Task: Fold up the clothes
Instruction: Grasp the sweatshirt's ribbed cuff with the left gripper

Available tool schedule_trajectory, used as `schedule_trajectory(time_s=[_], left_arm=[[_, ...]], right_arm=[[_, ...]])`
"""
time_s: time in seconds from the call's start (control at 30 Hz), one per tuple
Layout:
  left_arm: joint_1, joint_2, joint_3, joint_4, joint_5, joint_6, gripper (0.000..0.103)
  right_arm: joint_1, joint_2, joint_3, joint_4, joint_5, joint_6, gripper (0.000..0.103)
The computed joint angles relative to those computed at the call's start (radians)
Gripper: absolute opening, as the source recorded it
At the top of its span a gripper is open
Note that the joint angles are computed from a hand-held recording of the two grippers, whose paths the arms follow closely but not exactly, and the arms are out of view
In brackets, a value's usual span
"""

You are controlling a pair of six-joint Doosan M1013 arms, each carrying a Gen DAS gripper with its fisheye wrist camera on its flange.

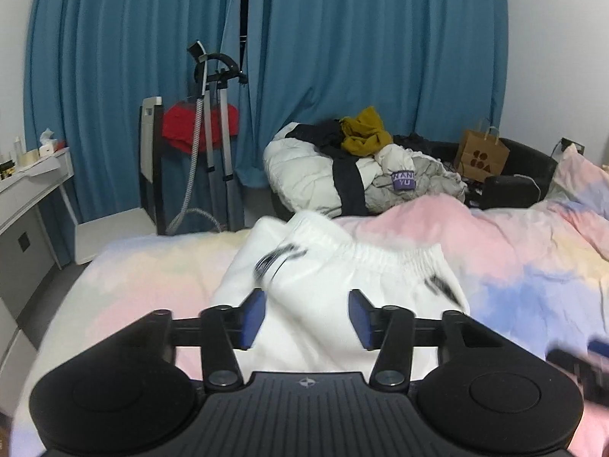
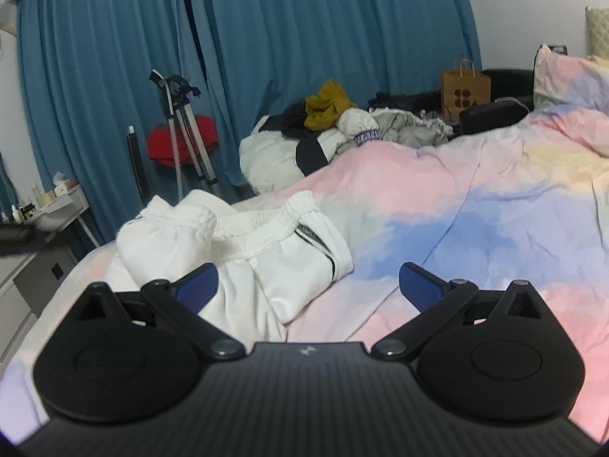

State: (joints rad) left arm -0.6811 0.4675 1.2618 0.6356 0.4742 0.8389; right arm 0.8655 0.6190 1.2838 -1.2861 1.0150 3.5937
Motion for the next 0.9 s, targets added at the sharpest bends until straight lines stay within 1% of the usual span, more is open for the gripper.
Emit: schedule_trajectory(time_s=[0.07, 0.13, 0.23, 0.27, 0.33, 0.37, 0.43, 0.47, 0.5, 0.53, 0.57, 0.6, 0.67, 0.73, 0.77, 0.9], left_arm=[[0.001, 0.057, -0.087, -0.060, 0.031, 0.071, 0.062], [-0.005, 0.128, -0.194, -0.042, 0.099, 0.089, 0.064], [-0.016, 0.251, -0.389, 0.010, 0.234, 0.126, 0.072], [-0.017, 0.290, -0.454, 0.001, 0.280, 0.152, 0.075], [-0.017, 0.373, -0.602, -0.040, 0.392, 0.235, 0.075], [-0.019, 0.411, -0.671, -0.048, 0.451, 0.268, 0.073], [-0.023, 0.474, -0.782, -0.032, 0.548, 0.294, 0.071], [-0.024, 0.507, -0.842, -0.026, 0.597, 0.306, 0.059], [-0.023, 0.527, -0.881, -0.027, 0.631, 0.302, 0.047], [-0.019, 0.537, -0.902, -0.038, 0.652, 0.301, 0.046], [-0.017, 0.541, -0.911, -0.042, 0.667, 0.300, 0.037], [-0.019, 0.528, -0.886, -0.028, 0.664, 0.303, 0.027], [-0.022, 0.497, -0.826, -0.001, 0.648, 0.303, 0.019], [-0.022, 0.427, -0.705, 0.014, 0.566, 0.259, 0.015], [-0.023, 0.381, -0.631, 0.017, 0.517, 0.233, 0.013], [-0.026, 0.210, -0.374, 0.015, 0.334, 0.159, 0.011]], right_arm=[[-0.004, 0.000, 0.004, 0.002, -0.008, 0.010, 0.103], [-0.007, 0.001, 0.008, -0.001, -0.017, 0.020, 0.103], [-0.017, 0.010, 0.007, 0.019, -0.036, 0.009, 0.103], [-0.022, 0.012, 0.008, 0.031, -0.049, 0.006, 0.103], [-0.034, 0.018, 0.010, 0.056, -0.072, 0.002, 0.103], [-0.040, 0.022, 0.008, 0.068, -0.078, -0.004, 0.103], [-0.049, 0.026, 0.008, 0.084, -0.099, -0.003, 0.103], [-0.053, 0.028, 0.008, 0.092, -0.110, -0.002, 0.103], [-0.055, 0.030, 0.007, 0.091, -0.114, -0.002, 0.103], [-0.056, 0.032, 0.007, 0.086, -0.116, -0.002, 0.103], [-0.056, 0.035, 0.004, 0.083, -0.113, -0.006, 0.103], [-0.056, 0.036, 0.003, 0.076, -0.108, -0.008, 0.103], [-0.054, 0.036, 0.005, 0.063, -0.101, -0.007, 0.103], [-0.052, 0.033, 0.010, 0.055, -0.096, -0.005, 0.103], [-0.050, 0.031, 0.013, 0.042, -0.093, 0.001, 0.103], [-0.038, 0.020, 0.030, -0.039, -0.079, 0.021, 0.103]])
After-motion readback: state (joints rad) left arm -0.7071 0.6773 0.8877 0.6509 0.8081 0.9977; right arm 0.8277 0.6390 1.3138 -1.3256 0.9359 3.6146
